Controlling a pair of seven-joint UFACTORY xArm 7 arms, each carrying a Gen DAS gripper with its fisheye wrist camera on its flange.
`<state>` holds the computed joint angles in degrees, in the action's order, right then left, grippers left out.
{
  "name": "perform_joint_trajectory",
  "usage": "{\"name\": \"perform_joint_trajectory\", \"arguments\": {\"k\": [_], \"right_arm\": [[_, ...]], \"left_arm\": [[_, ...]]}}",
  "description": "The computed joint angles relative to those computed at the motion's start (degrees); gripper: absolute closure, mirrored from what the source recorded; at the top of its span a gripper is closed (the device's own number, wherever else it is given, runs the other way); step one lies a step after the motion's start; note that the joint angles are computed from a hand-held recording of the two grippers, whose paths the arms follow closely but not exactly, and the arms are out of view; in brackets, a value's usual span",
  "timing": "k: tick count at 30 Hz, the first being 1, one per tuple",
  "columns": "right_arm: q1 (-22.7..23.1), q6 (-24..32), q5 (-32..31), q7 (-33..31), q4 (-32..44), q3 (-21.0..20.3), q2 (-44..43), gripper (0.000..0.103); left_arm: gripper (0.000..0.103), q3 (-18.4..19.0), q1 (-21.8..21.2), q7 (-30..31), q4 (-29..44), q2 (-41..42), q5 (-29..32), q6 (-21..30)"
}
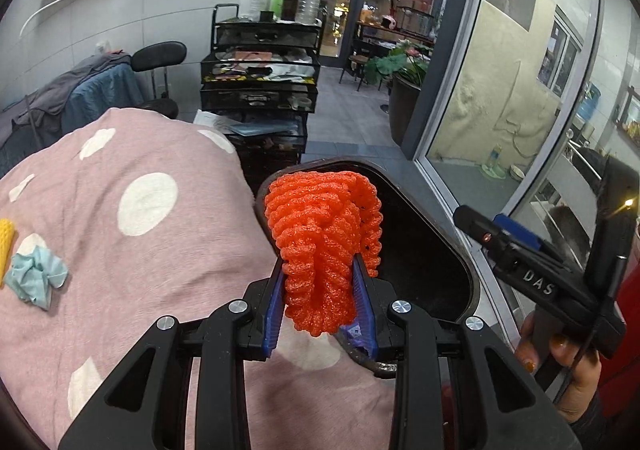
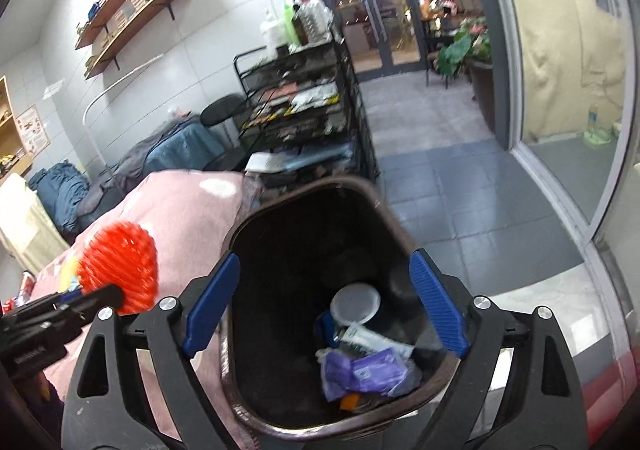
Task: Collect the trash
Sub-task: 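Lower the orange mesh net into the bin and open the left tool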
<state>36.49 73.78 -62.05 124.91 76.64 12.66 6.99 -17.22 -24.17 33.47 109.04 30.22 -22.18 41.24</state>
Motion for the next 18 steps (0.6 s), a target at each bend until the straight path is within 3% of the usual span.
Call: {"name": "perform_joint_trajectory", "arguments": {"k": [11,16,18], "right_arm": [[0.15,5.97,-0.12,1.03,-1.4,1.54,-2.93,0.015],[-0.43,6.91,0.35,1.61,-2.5,2.23,-4.13,0.014],[-0.62,7.44,0.51,1.87,-2.81,2.52,-4.5,0.013]], "left_arm": [[0.071,1.91,-4.47,-3.25,8.36,5.16,6.27,5.27],[0.059,2.41,-5.64,-3.39,9.0,5.82,8.44,5.43],[0.049,2.57,-5.94,-3.22,8.91,5.85,9.18,5.51]]}}
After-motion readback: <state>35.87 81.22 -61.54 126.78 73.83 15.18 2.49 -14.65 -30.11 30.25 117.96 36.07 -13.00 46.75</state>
